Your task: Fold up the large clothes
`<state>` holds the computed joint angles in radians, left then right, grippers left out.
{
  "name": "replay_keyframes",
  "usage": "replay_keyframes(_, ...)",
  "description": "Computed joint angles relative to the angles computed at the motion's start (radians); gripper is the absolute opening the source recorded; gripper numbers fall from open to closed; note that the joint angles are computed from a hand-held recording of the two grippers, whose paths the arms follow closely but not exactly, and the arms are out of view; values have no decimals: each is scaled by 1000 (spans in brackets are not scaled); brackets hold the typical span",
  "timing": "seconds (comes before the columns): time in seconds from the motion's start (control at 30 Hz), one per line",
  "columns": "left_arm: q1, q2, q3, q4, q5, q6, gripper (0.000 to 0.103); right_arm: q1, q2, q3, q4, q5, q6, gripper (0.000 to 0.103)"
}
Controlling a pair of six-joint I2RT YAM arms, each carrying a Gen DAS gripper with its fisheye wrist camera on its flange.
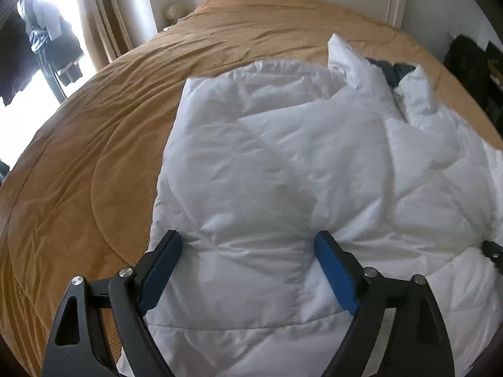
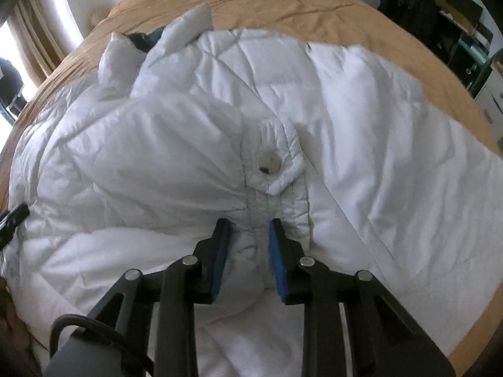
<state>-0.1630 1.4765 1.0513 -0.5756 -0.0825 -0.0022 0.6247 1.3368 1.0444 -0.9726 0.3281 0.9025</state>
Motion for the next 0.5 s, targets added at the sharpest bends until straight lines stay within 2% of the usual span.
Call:
replay_keyframes(0.1,4,1,2,-29,-17,18,86,-28,-67,-45,-6,-29,18,26)
replay_keyframes(0.17,19,-88,-33,-71,27,27,79,-50,-74,-54,4,-49,7,26)
replay_keyframes(0.23,15,-202,-97,-80,37,58,81,-54,-64,-52,14,-46,3,27)
replay_keyframes(0.27,2,-229,-122,-82,13,72,84,-51,-50,-49,23,-37,3,27)
replay_keyframes(0.33,6,-201,-145,-96,4,84,86,-47,-35,-46,33,-21,-3,27)
replay_keyframes(0.37,25,-191,-167,-76,22,88,92,-43,-37,-52,36,-18,4,27)
replay_keyframes(0.43,70,-173,-179,-64,60,87,95,-50,-30,-49,50,-25,7,28)
replay_keyframes(0.5,105,-178,-133,-119,109,78,80,-64,-7,-34,60,-31,-13,28)
